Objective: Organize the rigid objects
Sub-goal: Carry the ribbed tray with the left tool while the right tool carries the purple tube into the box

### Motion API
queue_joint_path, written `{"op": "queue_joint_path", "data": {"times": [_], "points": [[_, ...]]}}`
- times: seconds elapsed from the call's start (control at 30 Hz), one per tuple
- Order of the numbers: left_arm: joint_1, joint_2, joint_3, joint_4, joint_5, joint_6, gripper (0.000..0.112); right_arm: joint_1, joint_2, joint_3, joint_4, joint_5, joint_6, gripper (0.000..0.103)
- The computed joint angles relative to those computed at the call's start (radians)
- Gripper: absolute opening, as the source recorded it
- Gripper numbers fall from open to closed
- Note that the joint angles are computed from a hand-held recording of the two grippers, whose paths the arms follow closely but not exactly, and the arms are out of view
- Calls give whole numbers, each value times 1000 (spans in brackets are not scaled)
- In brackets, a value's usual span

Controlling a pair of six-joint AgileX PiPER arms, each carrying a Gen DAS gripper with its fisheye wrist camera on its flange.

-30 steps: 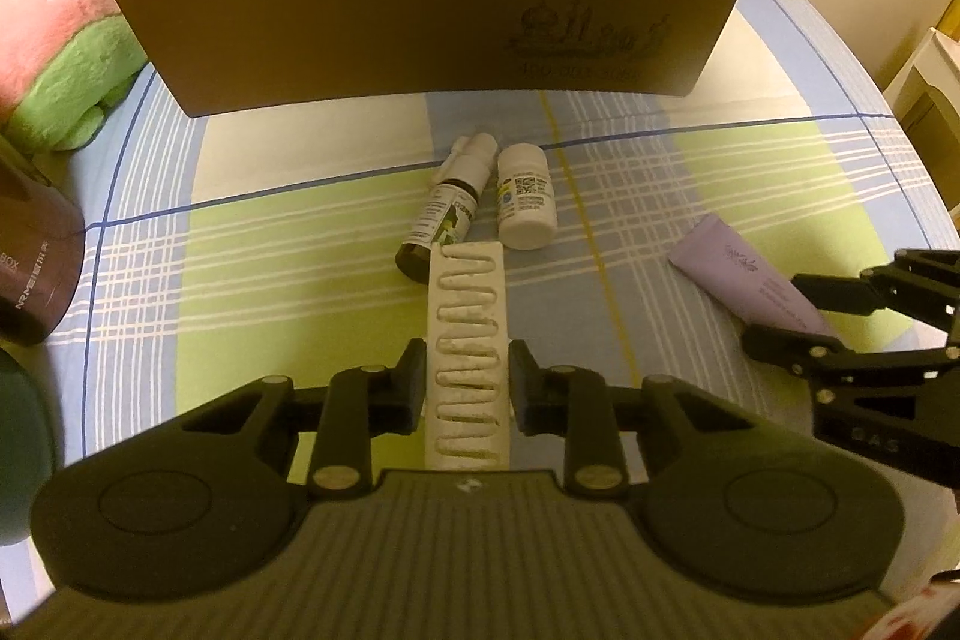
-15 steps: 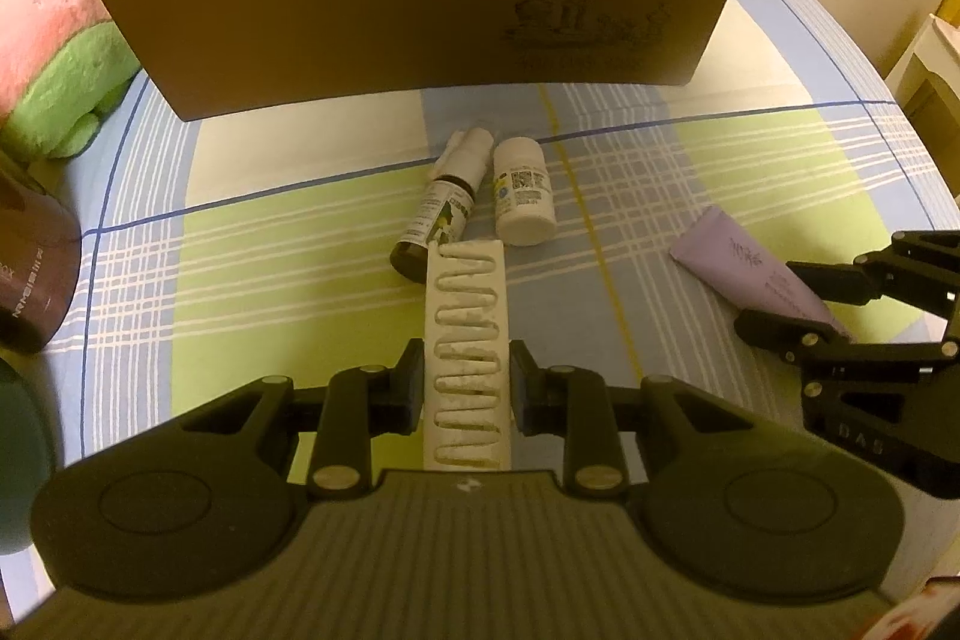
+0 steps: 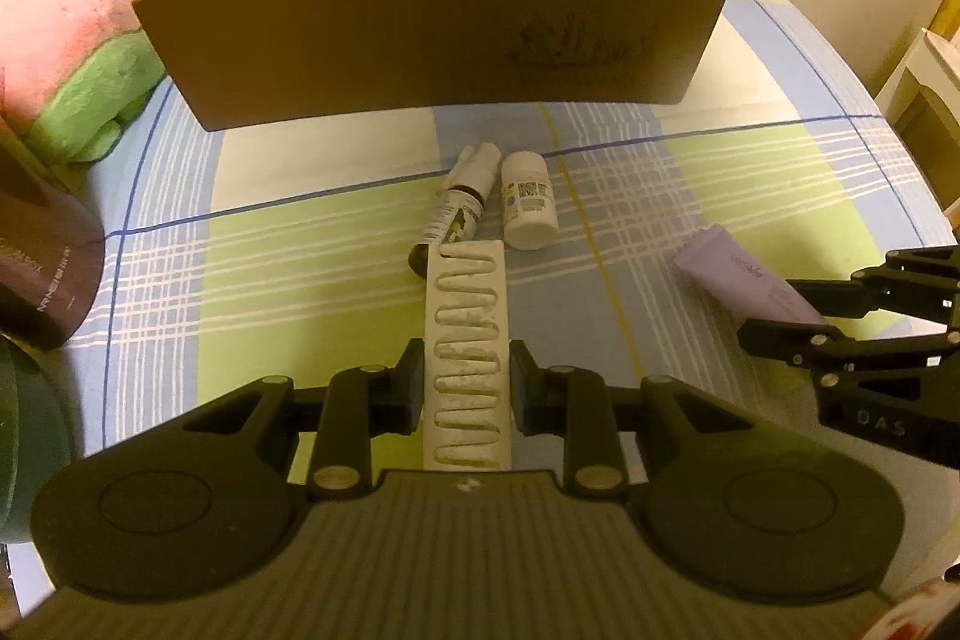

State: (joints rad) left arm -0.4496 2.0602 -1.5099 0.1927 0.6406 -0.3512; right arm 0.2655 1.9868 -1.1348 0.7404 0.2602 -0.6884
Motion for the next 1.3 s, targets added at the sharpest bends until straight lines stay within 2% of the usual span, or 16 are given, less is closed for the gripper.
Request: {"op": "queue_joint_path", "data": {"times": [0.27,0.43,0.77,1.07,1.3], "points": [[-2,-61,29,11,-4,-26,25,-13,-65,19,145,29,-104,34],[-1,-89,20,23,8,-33,25,-21,-96,-3,184,62,-120,34],[30,-85,-100,11,50,8,25,-31,-101,-132,160,131,-61,34],[73,13,-353,-35,113,99,25,-49,-1,-388,107,204,53,34],[99,176,-679,-62,233,176,25,-47,125,-654,-34,259,227,34]]}}
